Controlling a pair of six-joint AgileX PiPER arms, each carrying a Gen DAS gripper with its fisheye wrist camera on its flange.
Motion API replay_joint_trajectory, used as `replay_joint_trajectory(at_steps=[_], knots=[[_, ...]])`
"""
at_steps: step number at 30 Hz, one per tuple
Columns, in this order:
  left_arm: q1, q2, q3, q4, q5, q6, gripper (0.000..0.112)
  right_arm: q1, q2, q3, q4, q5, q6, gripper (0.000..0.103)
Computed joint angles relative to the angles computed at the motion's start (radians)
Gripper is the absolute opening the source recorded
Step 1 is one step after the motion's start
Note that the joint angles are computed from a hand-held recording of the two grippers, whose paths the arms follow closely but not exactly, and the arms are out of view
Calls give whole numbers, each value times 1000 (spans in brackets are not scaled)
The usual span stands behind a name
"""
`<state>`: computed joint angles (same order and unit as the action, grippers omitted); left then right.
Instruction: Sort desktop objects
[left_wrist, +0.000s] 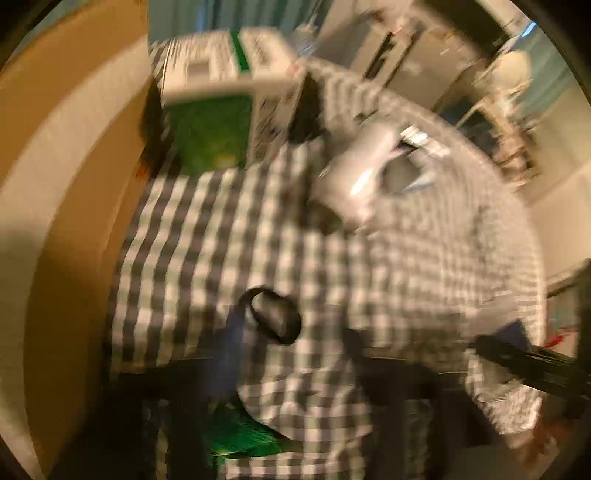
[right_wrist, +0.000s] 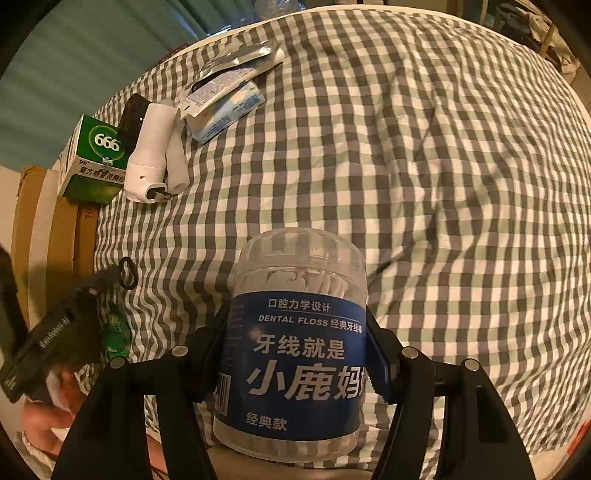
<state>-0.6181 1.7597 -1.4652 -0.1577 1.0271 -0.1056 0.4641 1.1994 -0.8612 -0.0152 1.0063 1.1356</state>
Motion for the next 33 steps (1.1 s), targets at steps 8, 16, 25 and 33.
replay_joint_trajectory(at_steps=[8,16,25,33], knots=[[-46,37,17,117,-63,-33,5,-44,53,23,85,-88,-104,64],[-49,-51,54,59,-247,17,5,-59,24,62,106,-151,-127,64],[-105,-124,-5,181,-227,-73,5,12,-64,48,-1,-114,-24,64],[-56,-287,-45,182,-231,-46,5,157,-40,-156,-145,-32,79,64]])
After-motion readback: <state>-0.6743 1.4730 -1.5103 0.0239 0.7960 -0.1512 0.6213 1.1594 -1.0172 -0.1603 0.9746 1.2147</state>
